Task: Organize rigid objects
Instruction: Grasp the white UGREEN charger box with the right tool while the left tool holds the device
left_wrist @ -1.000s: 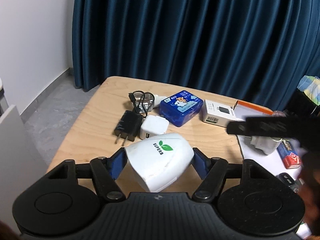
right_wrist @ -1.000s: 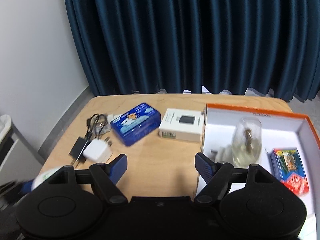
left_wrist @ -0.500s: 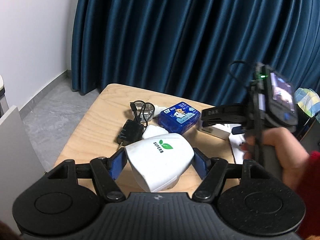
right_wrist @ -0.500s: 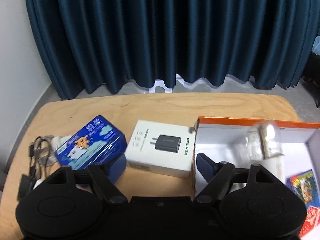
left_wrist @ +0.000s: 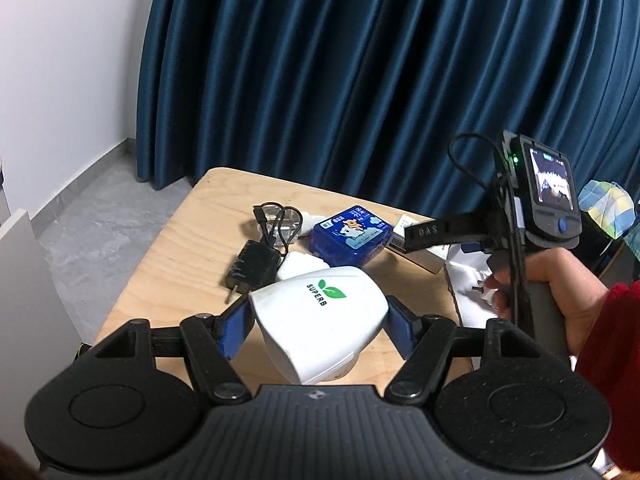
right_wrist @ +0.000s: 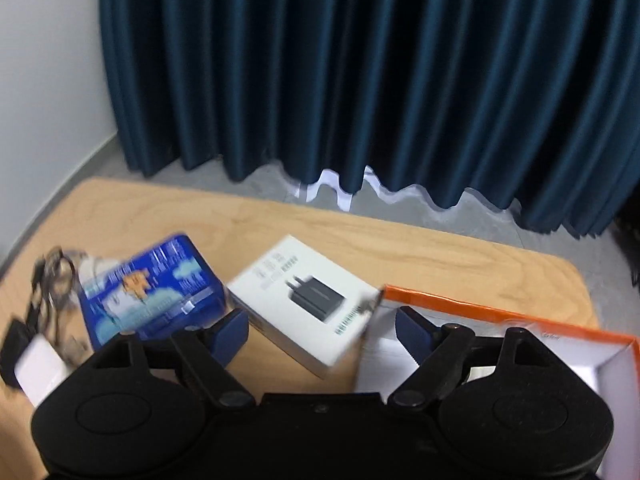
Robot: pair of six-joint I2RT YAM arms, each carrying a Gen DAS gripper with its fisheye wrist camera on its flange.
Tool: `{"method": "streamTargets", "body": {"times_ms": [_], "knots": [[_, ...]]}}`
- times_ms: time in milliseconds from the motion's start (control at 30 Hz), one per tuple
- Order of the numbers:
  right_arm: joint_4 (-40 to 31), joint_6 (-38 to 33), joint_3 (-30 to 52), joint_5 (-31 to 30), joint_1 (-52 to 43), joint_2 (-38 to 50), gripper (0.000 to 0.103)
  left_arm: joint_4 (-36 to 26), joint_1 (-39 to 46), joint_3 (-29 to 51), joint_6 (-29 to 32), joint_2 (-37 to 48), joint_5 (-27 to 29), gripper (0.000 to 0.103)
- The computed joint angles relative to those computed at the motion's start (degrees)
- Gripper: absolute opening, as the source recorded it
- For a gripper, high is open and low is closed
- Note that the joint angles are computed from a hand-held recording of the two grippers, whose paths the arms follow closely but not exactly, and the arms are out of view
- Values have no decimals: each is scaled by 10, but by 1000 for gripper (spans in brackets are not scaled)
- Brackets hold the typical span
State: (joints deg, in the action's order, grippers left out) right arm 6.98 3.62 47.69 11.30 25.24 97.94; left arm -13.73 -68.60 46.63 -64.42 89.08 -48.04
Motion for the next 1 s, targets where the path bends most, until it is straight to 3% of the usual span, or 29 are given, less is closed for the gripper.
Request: {"method": "streamTargets", "body": {"times_ms": [133,267,467,567,700,767,867,1000], "knots": [[-9,-87,-8,-108,-45,-33,95,5,-1,-1,8,2,0,71],[-100,-222,56,-157,-60,-18,95,17,1,-6,11,0,5,71],[-253,-346,209,-169,-62,58,95,17,-1,-3,8,3,4,71],[-327,-353,288,-178,-68,118,94,18,-1,-3,10,4,3,71],[-344,-317,313,-179,-69,148,76,19,1,-2,10,6,3,71],[-326,-286,281,-207,-71,126,70,17,1,-1,11,7,2,71],[-264,-250,187,-218,-65,52,70,12,-2,3,12,8,-4,71],[-212,-191,41,-271,-78,-108,70,-4,-15,12,5,6,-20,71]]}}
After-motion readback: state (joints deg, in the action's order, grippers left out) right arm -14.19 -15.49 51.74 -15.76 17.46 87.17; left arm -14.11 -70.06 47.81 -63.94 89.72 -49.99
